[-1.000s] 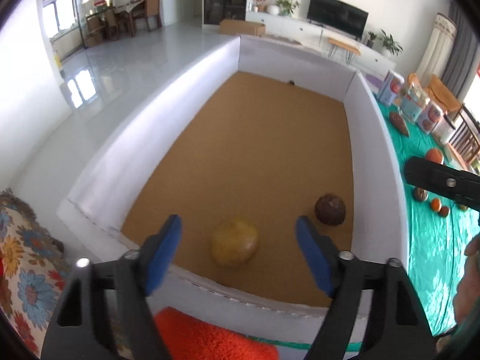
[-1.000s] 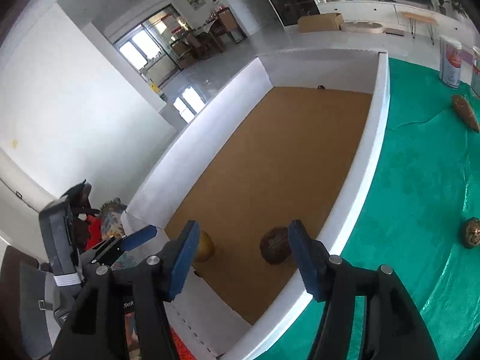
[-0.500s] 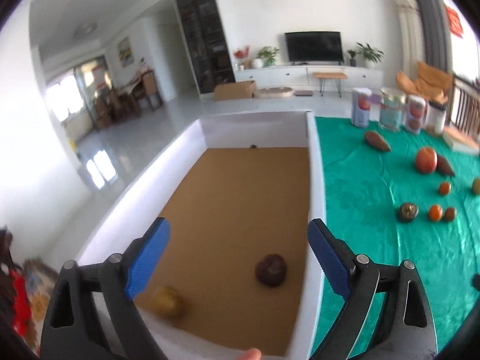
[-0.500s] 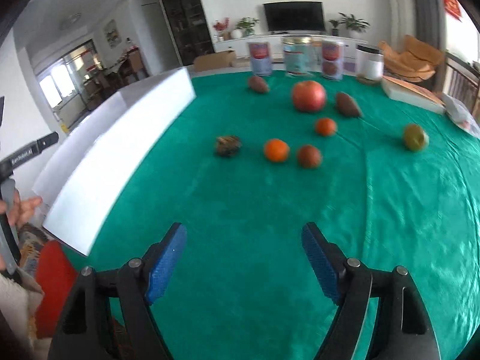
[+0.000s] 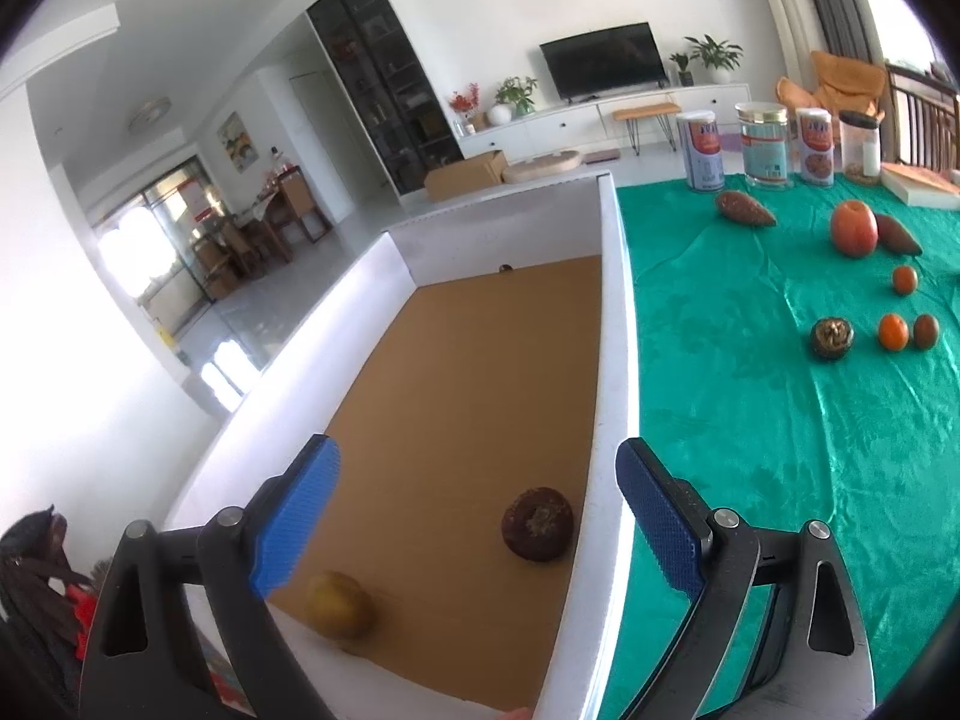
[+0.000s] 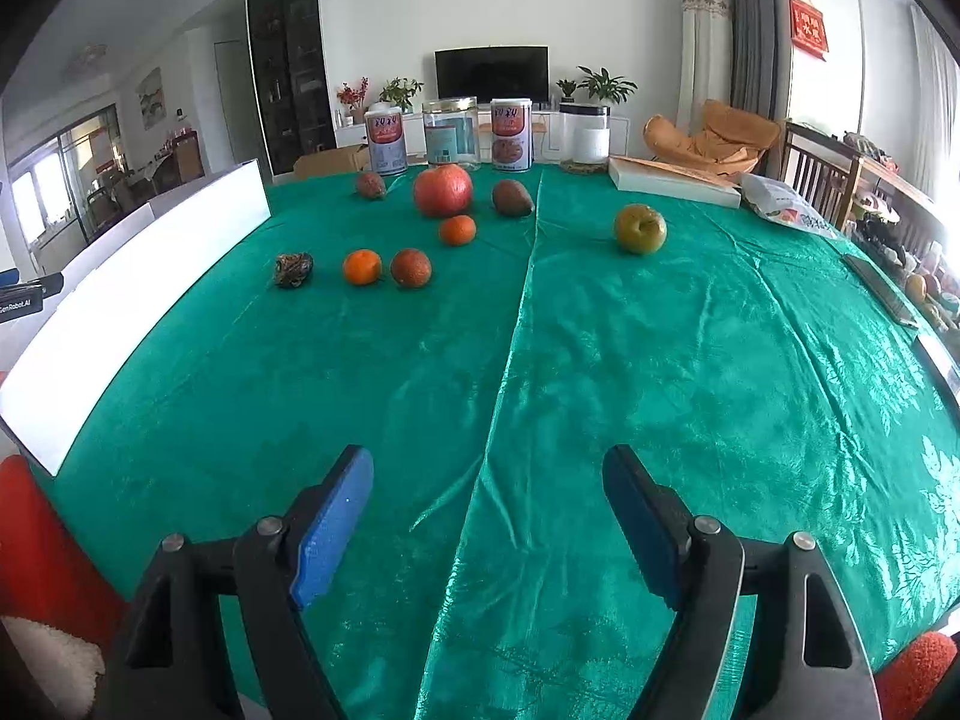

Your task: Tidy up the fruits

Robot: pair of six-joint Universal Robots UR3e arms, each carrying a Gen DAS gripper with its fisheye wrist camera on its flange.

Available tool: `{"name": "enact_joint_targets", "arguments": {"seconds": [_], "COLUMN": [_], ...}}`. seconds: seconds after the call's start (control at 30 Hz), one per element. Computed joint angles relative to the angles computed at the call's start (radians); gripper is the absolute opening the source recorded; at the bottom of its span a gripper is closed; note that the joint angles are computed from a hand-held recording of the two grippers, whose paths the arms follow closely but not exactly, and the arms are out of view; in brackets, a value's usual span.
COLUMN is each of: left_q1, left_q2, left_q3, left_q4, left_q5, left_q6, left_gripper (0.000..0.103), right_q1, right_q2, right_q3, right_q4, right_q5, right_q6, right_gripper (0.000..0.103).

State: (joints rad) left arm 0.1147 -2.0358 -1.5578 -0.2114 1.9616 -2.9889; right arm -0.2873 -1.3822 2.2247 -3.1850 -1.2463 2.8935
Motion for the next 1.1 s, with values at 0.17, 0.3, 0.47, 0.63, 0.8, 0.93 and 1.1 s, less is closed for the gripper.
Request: {"name": "enact_joint_targets", "arguments": {"seconds": [0.17, 0.3, 0.47, 0.63, 0.8, 0.93, 1.1], "left_q1": [0.036, 0.044, 0.094, 0.068, 0.007, -0.007, -0.051], "left_q2": [0.053, 0.073, 0.113, 0.167, 0.252, 0.312, 0.185], "left_q3": [-0.048, -0.083, -0.109, -0.232, -0.375, -0.439, -0.363], "left_q4": [-0.026, -0.009, -0.039, 0.218, 0.534, 0.475, 0.229], "left_q5": [-0.083, -0.102, -0.225, -0.124, -0.130, -0.350, -0.602], "left_q6": [-0.008, 0.002, -0.015, -0.104, -0.137, -0.216, -0.250], "left_gripper": [0.095, 0.095, 0.098, 0.098, 0.102, 0.102, 0.102], "right_q1": [0.007, 0.013, 0.012, -0.026, -0.053, -0.036, 0.004], "right_q2": [0.013, 0.009, -0.002, -0.066, -0.080, -0.054, -0.023], "right_q3": [0.024, 0.039, 0.046, 0.108, 0.161, 0.133, 0.104], "right_q4": [-0.033, -0.070, -0.074, -0.150, -0.279, -0.228, -0.190], "right_q5": [-0.002, -0.006, 0.001, 0.031, 0.011, -0.011, -0.063], "right_q6": [-0.008, -0.007, 0.000, 0.014, 0.053, 0.050, 0.040], "right_gripper": [0.079, 0.079, 0.079, 0.086, 0.096, 0.096, 0.097]}}
